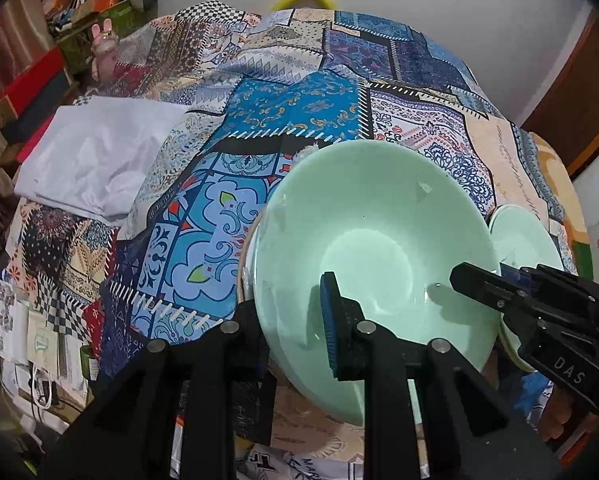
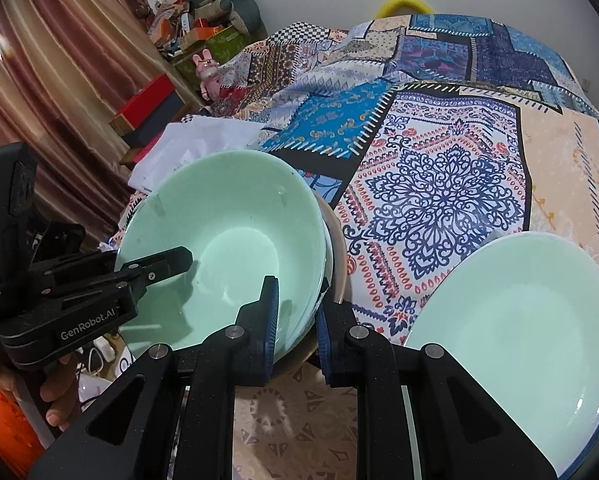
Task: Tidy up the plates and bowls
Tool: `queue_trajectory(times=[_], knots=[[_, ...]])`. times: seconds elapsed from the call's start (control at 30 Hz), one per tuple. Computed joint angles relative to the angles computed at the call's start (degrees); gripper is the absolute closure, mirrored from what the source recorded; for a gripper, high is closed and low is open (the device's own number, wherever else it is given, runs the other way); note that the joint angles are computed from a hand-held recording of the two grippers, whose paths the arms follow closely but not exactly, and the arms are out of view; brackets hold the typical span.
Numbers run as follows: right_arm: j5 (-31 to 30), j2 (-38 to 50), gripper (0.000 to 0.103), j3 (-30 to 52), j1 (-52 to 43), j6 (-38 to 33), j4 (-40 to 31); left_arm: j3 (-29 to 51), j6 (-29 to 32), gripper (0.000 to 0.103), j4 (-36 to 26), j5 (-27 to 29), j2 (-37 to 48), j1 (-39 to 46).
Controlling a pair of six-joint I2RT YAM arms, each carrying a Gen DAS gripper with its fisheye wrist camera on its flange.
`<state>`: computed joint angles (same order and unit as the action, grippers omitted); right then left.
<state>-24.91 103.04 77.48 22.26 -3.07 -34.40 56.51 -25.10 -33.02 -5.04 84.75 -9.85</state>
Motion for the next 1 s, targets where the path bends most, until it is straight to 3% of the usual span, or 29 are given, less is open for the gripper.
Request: queue_trajectory(times=[0.3,0.7,0.87,1.0], knots=[[-0.5,0.5,0.087,0.0,-0.9,0.0,0.0,0.5,-0.2,0.081,-0.4,2.4,-0.3,1.3],[1.1,-1.4,0.084,-1.5,-0.7,-1.7,0.4,0.7,-1.0,0.081,-2.1,1.4,-2.9,1.5],[1.4,-2.3,0.084,-1.3,-1.0,-2.4,0.3,-1.4,0.8,0.061,-1.0,-0.8,-6.2,0.4],[1.5,-2.4,0.077,-1.3,-1.4,-2.2,0.5,-2.5,0.9,0.061,-0.7,-0.5,-7.1,1.3]])
